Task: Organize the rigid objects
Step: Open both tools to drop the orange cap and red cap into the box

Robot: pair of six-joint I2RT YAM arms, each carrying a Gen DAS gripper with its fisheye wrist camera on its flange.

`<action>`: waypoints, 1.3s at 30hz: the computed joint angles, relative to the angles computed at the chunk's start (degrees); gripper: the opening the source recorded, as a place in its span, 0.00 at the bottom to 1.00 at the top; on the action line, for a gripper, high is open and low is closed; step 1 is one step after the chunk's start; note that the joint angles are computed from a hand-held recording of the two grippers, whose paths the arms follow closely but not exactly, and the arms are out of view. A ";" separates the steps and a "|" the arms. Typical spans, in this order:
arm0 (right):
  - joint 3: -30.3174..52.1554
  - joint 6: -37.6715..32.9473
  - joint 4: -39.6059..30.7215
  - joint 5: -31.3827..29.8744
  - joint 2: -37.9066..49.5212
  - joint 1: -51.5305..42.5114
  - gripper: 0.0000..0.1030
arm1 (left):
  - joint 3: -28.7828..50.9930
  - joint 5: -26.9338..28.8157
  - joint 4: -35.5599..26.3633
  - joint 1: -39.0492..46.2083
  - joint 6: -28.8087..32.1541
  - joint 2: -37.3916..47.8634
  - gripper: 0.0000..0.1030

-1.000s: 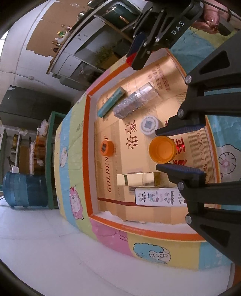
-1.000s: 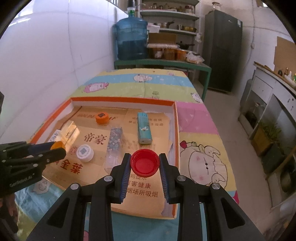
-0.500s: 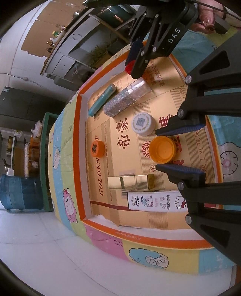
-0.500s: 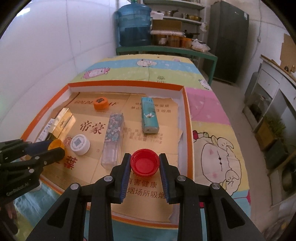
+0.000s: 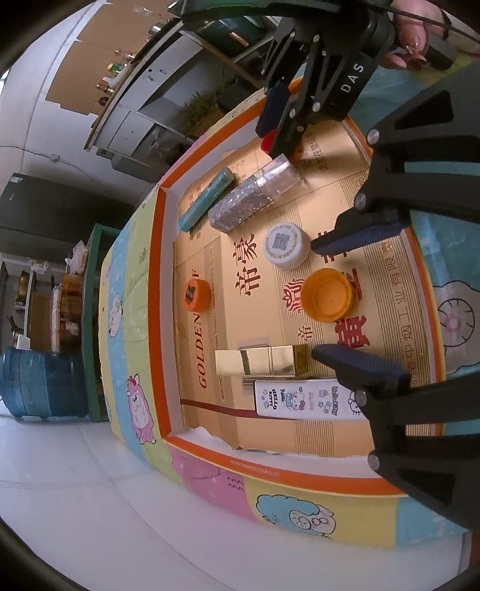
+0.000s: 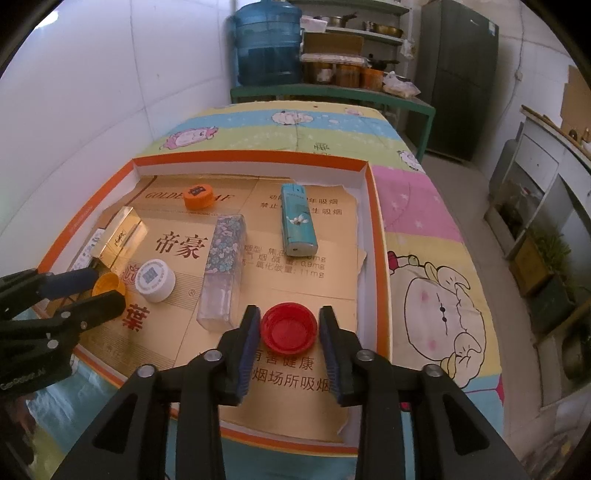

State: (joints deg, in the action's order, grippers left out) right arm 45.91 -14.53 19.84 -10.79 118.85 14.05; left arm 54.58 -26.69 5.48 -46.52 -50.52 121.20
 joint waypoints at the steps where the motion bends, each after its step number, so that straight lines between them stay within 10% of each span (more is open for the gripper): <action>1: -0.23 0.02 0.25 0.08 -0.09 0.07 0.39 | -0.06 -0.07 0.13 0.04 0.08 -0.05 0.49; 20: -8.52 0.51 2.55 -0.53 -9.77 -0.27 0.45 | -3.15 -5.38 -3.73 -4.03 -3.56 -6.59 0.49; 39: -23.06 0.59 -1.34 -2.20 -30.01 -1.78 0.45 | -6.05 -16.88 -21.68 -16.43 -20.88 -17.37 0.49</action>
